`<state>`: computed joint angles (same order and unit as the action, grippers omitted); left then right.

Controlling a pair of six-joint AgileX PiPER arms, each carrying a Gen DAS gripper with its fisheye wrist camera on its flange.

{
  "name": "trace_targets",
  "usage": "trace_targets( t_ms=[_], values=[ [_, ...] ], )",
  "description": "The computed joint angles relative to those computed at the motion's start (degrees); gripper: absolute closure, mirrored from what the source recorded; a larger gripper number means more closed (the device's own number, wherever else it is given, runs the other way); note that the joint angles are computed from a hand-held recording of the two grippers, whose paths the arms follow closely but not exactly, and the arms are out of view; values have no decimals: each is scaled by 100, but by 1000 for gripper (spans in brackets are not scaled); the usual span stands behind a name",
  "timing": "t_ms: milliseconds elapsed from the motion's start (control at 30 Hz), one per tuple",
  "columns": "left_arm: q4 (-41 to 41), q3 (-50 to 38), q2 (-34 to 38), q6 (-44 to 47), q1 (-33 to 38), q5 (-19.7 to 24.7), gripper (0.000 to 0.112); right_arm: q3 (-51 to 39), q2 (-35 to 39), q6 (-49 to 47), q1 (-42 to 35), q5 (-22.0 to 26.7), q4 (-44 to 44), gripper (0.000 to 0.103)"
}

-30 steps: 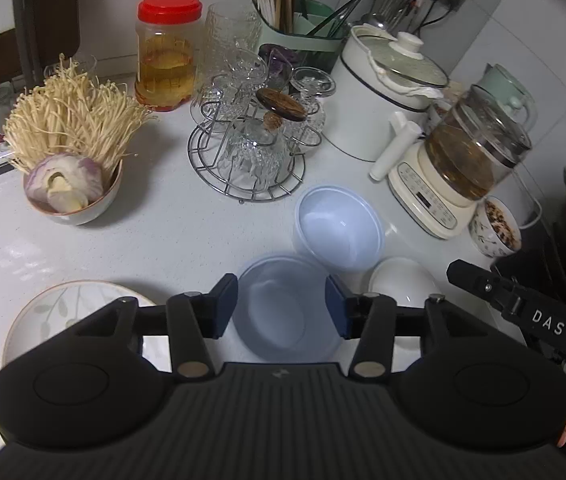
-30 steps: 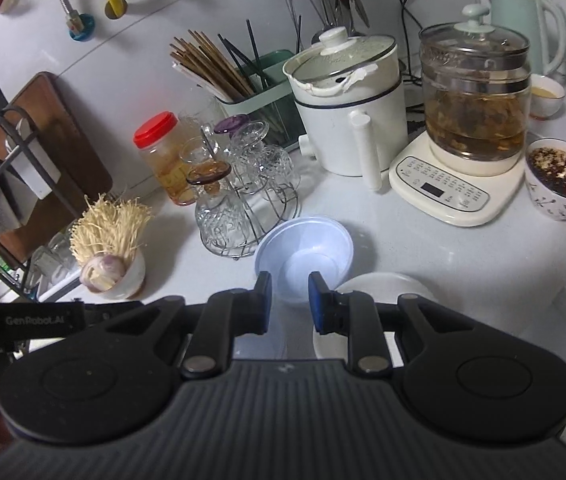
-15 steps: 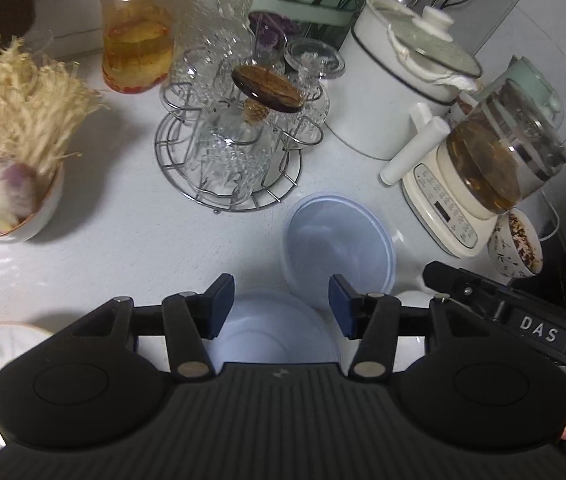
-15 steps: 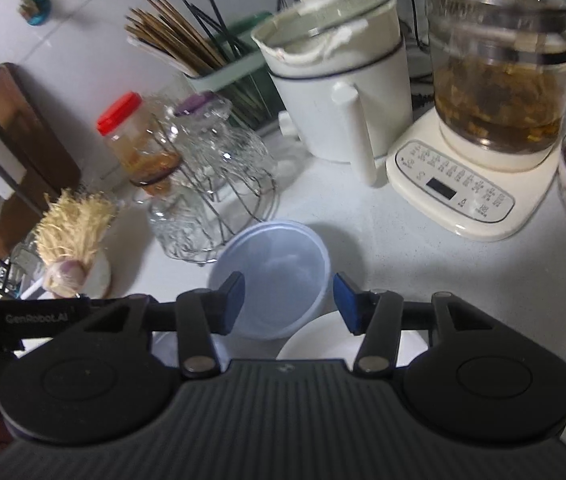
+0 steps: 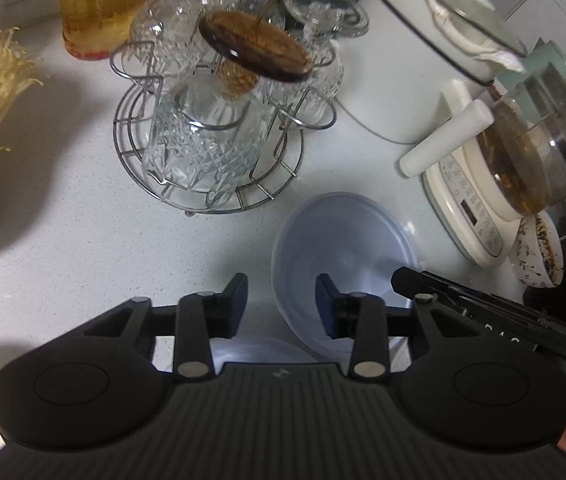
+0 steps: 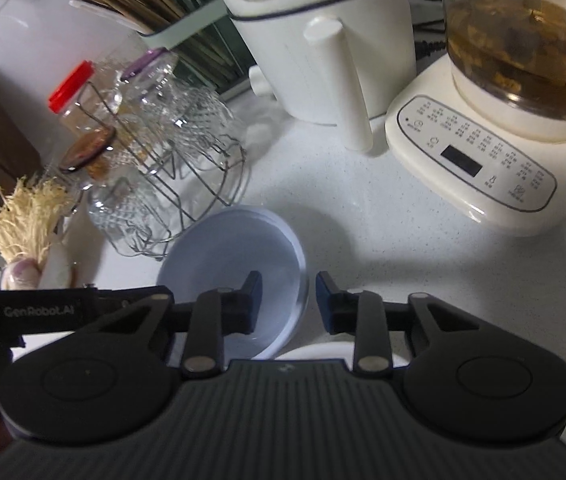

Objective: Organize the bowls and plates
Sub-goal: 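Close both grippers on the rim of the light blue bowl, then lift the held blue bowl and carry it toward the white bowl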

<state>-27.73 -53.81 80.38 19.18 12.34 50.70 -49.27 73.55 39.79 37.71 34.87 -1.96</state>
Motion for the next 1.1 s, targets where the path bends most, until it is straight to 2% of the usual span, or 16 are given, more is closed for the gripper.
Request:
trace_targets(
  t_ms=[100,167,500,867,1100],
  values=[
    [118,-69,194,-15,-113,-85,86,22,118,-243,-101,-102,254,80],
    [103,-111,274,41,-149,-92,90,36,161,-461,-178,-146,487,85],
    [-58,-297,291,372,-14,173,90,-5,-9,167,-5,-101,98,85],
    [-466,-555,-315,943,649,972,90,-290,-496,1702,762,385,-1116,85],
    [-729,-814,-646,1271,1112,1587,90,-577,-709,2702,1380,875,-1952,85]
  ],
)
